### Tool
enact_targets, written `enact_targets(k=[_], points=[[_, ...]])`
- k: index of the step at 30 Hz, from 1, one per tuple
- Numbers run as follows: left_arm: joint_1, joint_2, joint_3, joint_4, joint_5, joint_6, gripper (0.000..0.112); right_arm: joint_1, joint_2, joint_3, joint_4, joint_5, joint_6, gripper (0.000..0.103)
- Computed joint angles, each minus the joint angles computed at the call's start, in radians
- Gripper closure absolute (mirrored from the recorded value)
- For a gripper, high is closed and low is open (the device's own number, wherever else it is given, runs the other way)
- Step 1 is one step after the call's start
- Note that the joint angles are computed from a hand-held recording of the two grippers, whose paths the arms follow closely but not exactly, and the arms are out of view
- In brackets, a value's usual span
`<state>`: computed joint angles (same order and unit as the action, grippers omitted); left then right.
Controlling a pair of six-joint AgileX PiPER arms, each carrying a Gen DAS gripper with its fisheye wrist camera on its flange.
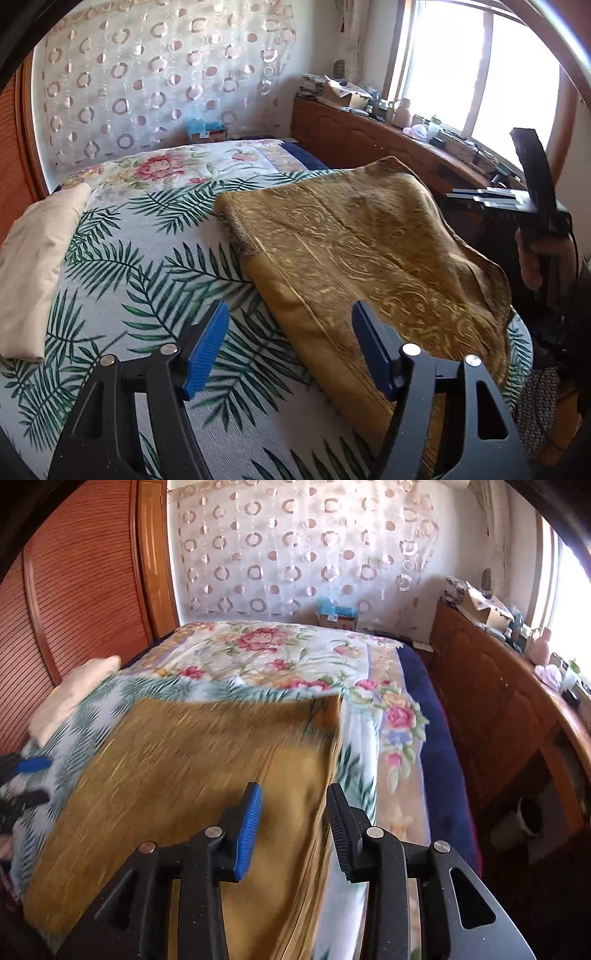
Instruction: Fold small clothes
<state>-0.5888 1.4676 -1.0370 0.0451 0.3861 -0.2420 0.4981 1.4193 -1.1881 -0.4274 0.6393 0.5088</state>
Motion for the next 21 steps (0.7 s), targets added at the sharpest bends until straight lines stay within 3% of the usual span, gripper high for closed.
enact_targets(k=[7, 12, 14, 16, 21], points=[[-0.07, -0.072, 0.057, 0.203, 0.031, -0.219, 0.028, 0.162, -0.184, 0.172, -0.112, 0.127, 0.198, 0.065], [-0.096, -0.133, 0.111, 0.2, 0.041, -0.244, 0.028, 0.258, -0.246, 0.248, -0.185, 0.197, 0.337, 0.065], [-0.111, -0.14, 0.121, 0.192, 0.049, -0.242, 0.028, 0.264, -0.264, 0.275, -0.186, 0.191, 0.373, 0.066], [-0.142, -0.141, 0.129, 0.226, 0.062, -0.282, 0.028, 0.258, -0.257, 0.269, -0.173, 0.178, 0.373, 0.074], [-0.17, -0.144, 0.147, 0.244, 0.047, -0.303, 0.028, 0.271, -0.262, 0.261, -0.197, 0.201, 0.425, 0.074]])
